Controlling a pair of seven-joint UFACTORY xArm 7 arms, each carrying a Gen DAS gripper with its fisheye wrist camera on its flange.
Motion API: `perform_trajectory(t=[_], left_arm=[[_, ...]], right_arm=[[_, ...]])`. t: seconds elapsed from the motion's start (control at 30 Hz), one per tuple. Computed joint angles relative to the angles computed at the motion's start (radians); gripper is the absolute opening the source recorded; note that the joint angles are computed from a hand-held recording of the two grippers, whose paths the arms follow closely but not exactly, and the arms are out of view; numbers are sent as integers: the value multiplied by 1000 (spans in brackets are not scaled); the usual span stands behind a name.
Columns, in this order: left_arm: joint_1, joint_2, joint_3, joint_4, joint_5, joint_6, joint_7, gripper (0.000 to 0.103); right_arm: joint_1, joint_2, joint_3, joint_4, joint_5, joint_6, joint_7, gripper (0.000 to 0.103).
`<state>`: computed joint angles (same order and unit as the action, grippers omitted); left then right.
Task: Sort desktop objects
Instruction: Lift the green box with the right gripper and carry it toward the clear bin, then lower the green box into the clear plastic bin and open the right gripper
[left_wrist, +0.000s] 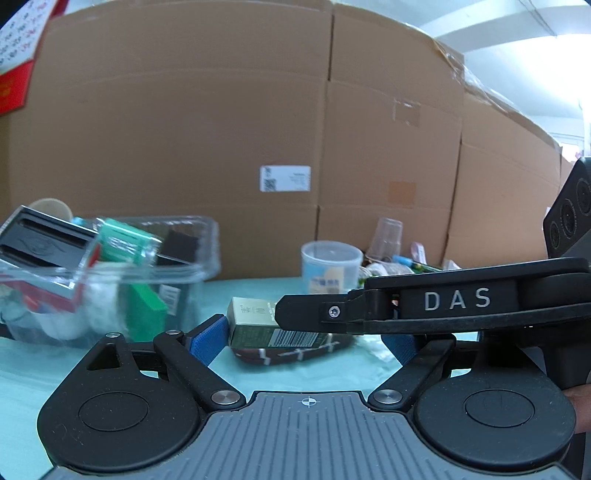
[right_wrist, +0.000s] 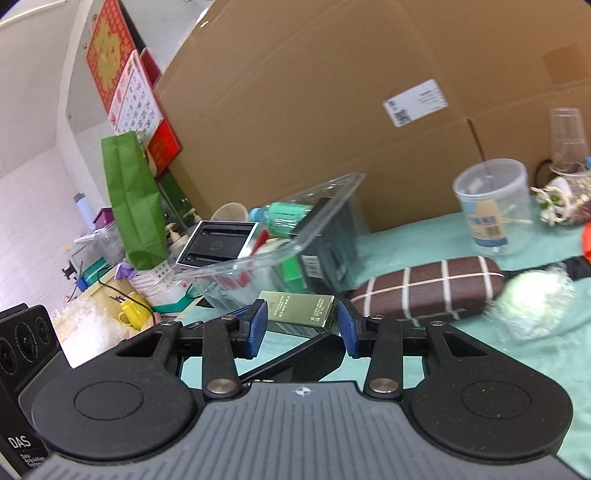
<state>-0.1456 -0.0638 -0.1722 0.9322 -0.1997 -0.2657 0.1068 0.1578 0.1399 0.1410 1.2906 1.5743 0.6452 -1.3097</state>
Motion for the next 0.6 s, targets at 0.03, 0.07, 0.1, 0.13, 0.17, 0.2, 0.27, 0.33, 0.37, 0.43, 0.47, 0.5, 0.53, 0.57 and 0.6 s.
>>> perform_trajectory(t=[0.03, 0.07, 0.1, 0.13, 0.17, 0.2, 0.27, 0.33, 0.37, 0.43, 0.47, 0.5, 0.53, 0.57, 0.6], left_arm=[[7, -5, -2, -2, -7, -4, 6, 95], [7, -11, 5, -6, -5, -7, 1, 95], [-4, -16, 29, -10, 20, -9, -24, 95], [-22, -21, 61, -15, 58, -11, -60, 95], [-33, -25, 88, -17, 92, -13, -92, 95], [-34, -29, 99, -21, 112, -17, -112, 95], [-42, -37, 132, -23, 162, -17, -158, 95], [-43, -41, 156, -18, 206, -13, -192, 95], [-44, -42, 167, -13, 226, -11, -206, 95], [-42, -40, 188, 5, 264, -6, -229, 95], [-42, -39, 198, 14, 281, -2, -239, 95], [-41, -39, 207, 21, 297, -1, -248, 95], [-47, -37, 224, 31, 319, 1, -262, 95], [-55, -32, 244, 43, 345, 2, -278, 95], [-69, -26, 271, 56, 379, 3, -302, 95]], right_arm=[[4, 4, 3, 8, -3, 0, 3, 48], [7, 8, 6, 17, -7, 0, 8, 48], [11, 11, 10, 25, -12, -2, 11, 48], [17, 15, 14, 34, -17, -8, 12, 48], [21, 20, 18, 44, -25, -12, 17, 48], [25, 24, 22, 54, -30, -16, 20, 48], [33, 34, 30, 72, -42, -23, 29, 48], [40, 45, 38, 94, -51, -30, 39, 48], [42, 51, 42, 105, -54, -32, 45, 48], [48, 65, 51, 131, -55, -37, 54, 48], [51, 73, 56, 146, -58, -40, 59, 48], [53, 80, 61, 159, -57, -44, 63, 48], [56, 89, 66, 175, -58, -49, 67, 48], [59, 100, 70, 195, -66, -53, 77, 48], [62, 111, 75, 213, -69, -58, 83, 48]])
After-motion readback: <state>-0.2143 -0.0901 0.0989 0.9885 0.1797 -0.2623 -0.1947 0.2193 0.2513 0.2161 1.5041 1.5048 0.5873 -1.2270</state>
